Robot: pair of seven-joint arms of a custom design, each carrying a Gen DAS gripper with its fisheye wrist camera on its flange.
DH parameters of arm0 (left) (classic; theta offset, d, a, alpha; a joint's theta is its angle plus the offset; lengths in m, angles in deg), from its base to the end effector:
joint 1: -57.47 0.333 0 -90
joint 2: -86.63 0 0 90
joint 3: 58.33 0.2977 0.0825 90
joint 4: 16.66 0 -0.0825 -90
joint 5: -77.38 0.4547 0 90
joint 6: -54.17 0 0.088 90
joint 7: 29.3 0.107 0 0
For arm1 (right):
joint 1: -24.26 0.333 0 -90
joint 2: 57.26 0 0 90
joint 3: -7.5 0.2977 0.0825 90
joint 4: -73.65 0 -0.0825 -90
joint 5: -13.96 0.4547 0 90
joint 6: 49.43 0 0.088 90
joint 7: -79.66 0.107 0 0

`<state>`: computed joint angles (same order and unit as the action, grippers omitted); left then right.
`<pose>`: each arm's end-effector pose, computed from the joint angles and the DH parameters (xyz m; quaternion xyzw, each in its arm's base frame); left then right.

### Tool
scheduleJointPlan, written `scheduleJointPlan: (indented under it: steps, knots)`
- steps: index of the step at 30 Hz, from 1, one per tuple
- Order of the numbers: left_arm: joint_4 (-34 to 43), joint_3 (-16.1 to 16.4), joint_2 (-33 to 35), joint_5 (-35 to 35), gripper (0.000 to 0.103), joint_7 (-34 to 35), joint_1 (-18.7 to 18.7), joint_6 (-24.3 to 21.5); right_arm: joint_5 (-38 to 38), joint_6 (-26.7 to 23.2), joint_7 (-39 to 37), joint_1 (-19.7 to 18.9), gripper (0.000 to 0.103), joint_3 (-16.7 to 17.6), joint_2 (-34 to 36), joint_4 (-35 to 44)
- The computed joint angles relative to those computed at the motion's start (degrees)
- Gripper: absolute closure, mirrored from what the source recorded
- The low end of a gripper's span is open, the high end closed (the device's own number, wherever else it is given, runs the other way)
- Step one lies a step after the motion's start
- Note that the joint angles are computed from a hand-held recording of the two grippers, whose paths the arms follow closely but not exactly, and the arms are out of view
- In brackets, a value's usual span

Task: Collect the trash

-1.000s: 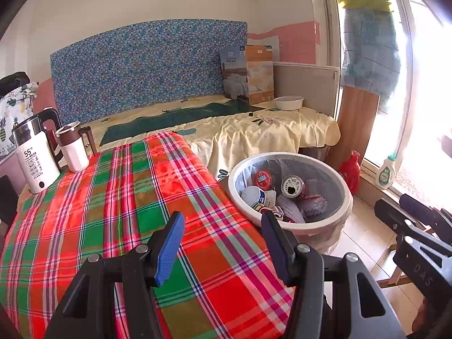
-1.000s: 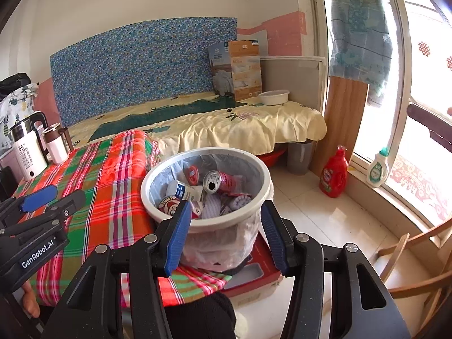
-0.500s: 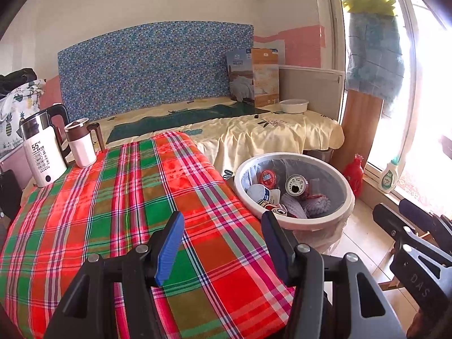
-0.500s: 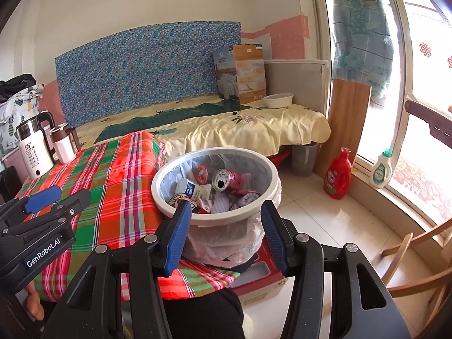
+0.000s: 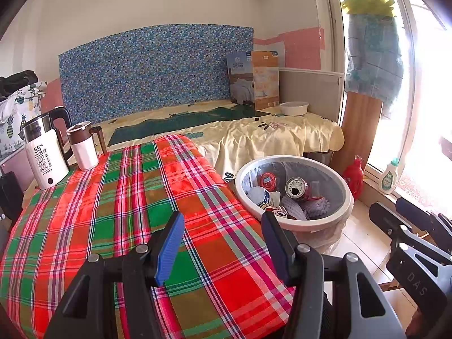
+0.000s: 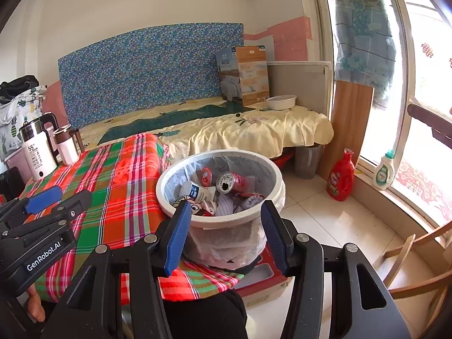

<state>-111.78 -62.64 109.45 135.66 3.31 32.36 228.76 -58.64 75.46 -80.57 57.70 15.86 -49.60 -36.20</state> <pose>0.6266 -0.4211 0.4201 -0.4588 0.7384 -0.4125 0.2722 0.5292 0.4221 0.4089 -0.4543 0.7361 -0.4003 0.3026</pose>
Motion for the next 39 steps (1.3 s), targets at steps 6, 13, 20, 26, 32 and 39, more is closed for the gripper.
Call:
scheduleJointPlan:
  steps: [6,13,20,26,32,39]
  knots:
    - [-0.27,0.25,-0.31,0.78,0.046,-0.71,-0.26,0.17,-0.51,0.28,0.04,0.01,0.051,0.01,-0.16,-0.12]
    - [-0.35,0.58,-0.51,1.99,0.046,-2.0,-0.52,0.23,-0.78,0.31,0.12,0.11,0.051,0.02,0.02,0.08]
    - [-0.64,0.09,-0.79,1.77,0.046,-1.62,-0.14,0.15,-0.94,0.31,0.41,0.27,0.051,0.02,0.03,0.05]
    - [-0.84,0.01,-0.96,1.96,0.046,-1.81,-0.07,0.15,-0.86,0.36,0.31,0.29,0.051,0.04,0.0,0.09]
    - [-0.8,-0.06,-0.94,1.78,0.046,-1.73,-0.05,0.04,-0.73,0.41,0.09,0.28,0.051,0.05,0.06,0.2]
    - [-0.8,-0.09,-0.88,1.91,0.046,-1.93,-0.16,-0.1,-0.88,0.29,0.3,0.32,0.051,0.04,0.08,0.18]
